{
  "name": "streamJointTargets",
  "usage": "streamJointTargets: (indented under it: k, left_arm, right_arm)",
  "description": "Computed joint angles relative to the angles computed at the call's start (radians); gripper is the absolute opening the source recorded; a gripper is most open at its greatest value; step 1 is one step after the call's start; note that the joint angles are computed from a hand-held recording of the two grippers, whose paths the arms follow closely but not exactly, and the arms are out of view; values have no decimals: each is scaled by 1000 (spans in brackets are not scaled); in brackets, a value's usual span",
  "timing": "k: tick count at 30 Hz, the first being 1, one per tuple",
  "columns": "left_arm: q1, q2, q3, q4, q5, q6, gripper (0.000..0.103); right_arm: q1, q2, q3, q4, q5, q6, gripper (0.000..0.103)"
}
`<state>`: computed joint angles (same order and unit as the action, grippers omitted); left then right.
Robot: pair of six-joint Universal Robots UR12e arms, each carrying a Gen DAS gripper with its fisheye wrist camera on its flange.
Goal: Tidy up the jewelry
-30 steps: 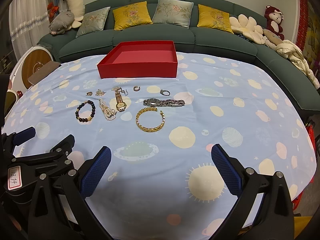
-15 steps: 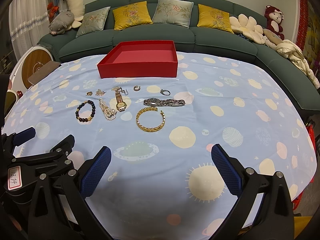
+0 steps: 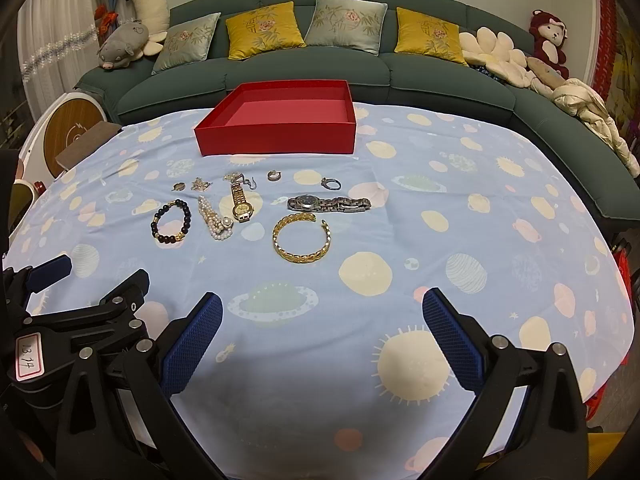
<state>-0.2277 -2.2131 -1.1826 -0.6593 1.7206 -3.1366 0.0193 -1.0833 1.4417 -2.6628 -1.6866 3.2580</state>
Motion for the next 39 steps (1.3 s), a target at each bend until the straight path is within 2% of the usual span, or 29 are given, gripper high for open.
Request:
streamJointTargets:
  k: [16, 25, 27, 33, 39]
  left_arm:
    - [0, 1, 0, -4, -2, -2, 94]
    - [10, -10, 3, 8, -36, 1, 94]
    - [12, -21, 13, 12, -36, -10, 94]
    - [29, -61, 75, -65, -43, -78, 94]
    - [44, -80, 105, -87, -42, -131, 94]
  right_arm:
    - [0, -1, 0, 2, 0, 0, 98]
    - [-6, 13, 0, -28, 8, -22, 97]
    - [-10, 21, -5, -22, 4, -16, 97]
    - [-19, 44, -32, 10, 11, -4, 94]
    - [-23, 85, -81, 35, 31, 1, 90]
